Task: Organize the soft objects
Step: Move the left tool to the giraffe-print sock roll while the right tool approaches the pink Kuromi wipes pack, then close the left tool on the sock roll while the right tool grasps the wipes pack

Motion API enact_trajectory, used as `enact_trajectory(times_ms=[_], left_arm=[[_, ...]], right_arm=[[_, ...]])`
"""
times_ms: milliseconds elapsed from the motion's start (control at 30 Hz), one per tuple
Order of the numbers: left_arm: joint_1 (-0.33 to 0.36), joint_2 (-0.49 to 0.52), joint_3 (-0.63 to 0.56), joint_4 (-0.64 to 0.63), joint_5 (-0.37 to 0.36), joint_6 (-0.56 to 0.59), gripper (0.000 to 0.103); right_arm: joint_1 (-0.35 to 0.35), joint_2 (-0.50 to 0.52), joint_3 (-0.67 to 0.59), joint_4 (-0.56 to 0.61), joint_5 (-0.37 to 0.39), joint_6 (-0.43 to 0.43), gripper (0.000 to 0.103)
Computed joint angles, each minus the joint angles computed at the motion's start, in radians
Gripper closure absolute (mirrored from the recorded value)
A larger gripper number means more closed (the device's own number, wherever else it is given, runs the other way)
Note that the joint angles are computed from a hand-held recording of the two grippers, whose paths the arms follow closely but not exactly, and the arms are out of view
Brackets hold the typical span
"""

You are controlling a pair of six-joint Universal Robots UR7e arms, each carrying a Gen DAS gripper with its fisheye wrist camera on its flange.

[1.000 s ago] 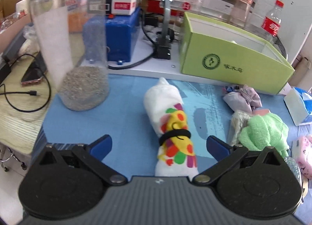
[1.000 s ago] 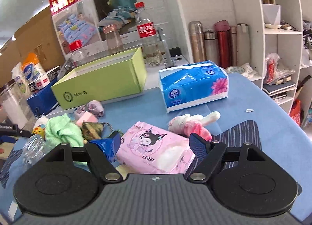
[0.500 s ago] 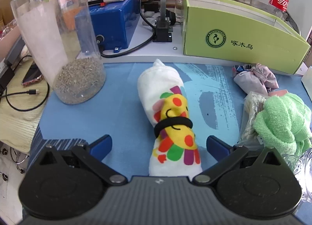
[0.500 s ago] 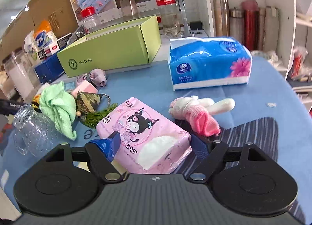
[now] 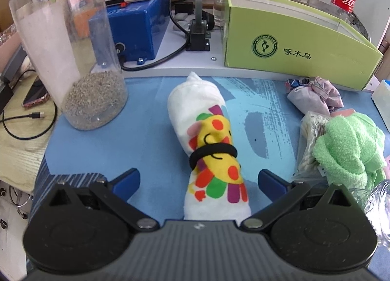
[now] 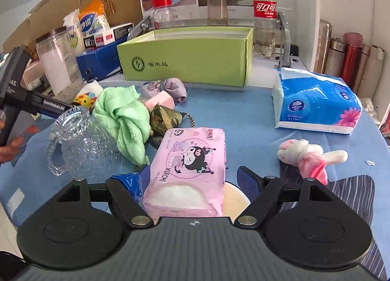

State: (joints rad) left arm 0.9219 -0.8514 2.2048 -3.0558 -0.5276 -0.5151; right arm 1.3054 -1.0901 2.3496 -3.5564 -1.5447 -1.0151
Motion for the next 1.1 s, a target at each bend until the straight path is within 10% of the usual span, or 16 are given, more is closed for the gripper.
enact_trajectory(times_ms=[167, 533, 633, 800, 1100], left_arm=[[0.012, 0.016, -0.018, -0.013, -0.016, 0.043, 0.0], [0.029, 0.047, -0.036, -0.075, -0.001, 0.097, 0.001], [0.023, 0.043, -0.02, -0.102, 0.007, 0.093, 0.012], [0.002, -0.002, 0.035, -0.146, -0.018, 0.079, 0.069], [-0.088, -0.092, 0.11, -0.178, 0.031, 0.066, 0.073]], right_arm=[[0.027, 0.1, -0.031, -0.078, -0.094, 0.005, 0.038], [-0.016, 0.171, -0.016, -0.282, -0.029, 0.004, 0.033], [-0.012, 0.171, -0.02, -0.279, -0.035, 0.006, 0.032], [-0.04, 0.151, -0.003, -0.276, 0.015, -0.009, 0.049], [-0.09, 0.033, 0.081, -0.237, 0.147, 0.068, 0.053]])
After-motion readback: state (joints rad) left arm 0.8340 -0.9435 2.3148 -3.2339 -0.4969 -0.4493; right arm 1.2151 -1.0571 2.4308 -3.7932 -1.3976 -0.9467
